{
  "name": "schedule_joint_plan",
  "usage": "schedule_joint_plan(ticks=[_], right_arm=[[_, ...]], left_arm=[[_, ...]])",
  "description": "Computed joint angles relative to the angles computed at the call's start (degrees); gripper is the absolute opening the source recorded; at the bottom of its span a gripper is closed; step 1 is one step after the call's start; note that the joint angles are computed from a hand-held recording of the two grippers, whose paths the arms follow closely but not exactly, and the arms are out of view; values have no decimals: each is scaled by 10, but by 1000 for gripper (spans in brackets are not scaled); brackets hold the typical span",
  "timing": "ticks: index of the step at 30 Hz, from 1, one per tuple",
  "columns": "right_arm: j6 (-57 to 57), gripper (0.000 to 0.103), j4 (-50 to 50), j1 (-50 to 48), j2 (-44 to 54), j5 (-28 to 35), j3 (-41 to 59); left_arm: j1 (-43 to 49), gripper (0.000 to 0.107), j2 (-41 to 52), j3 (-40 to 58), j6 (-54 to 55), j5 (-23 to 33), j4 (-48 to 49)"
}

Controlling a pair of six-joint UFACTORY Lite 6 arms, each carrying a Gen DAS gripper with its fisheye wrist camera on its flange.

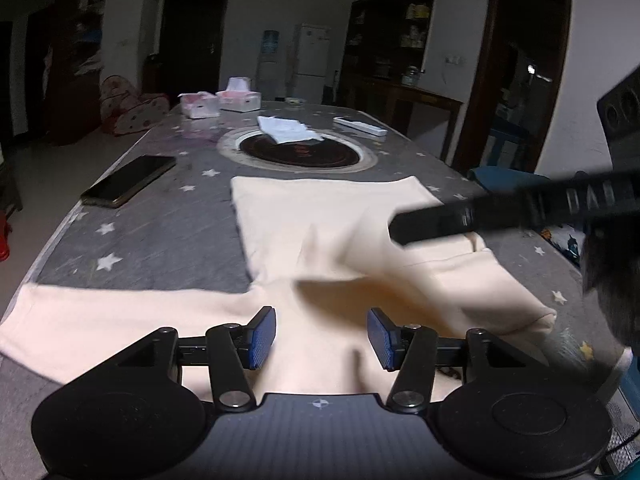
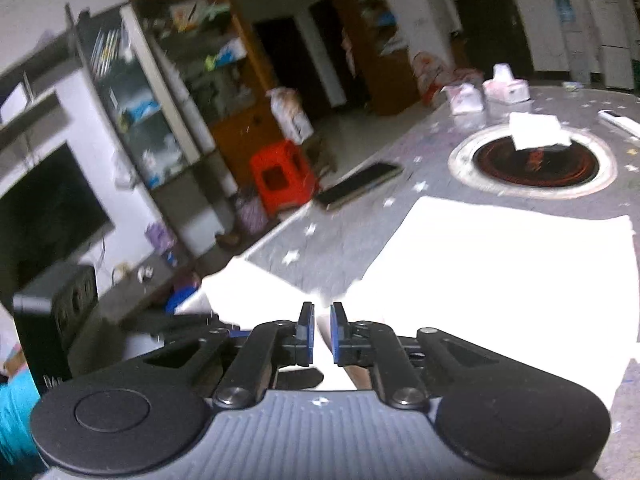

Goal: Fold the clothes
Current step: 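Fold the held side across the sweatshirt body with the right gripper, release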

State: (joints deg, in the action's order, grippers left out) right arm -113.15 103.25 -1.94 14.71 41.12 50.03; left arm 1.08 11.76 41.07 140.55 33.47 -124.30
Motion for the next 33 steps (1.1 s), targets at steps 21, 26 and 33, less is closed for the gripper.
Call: schedule_joint_plan(ticks=[21,26,33], right_arm=[[-217,17,59,-183,-65,-126,-99],[-314,17,161,-156,-27,-129,-74],[-303,22,88,-155,13,-121,-39]], left_arm=[[-34,43,28,29,12,-9,-13],[-51,43,46,46,34,-27,-54],[-18,43,44,55,31,-30,-64]])
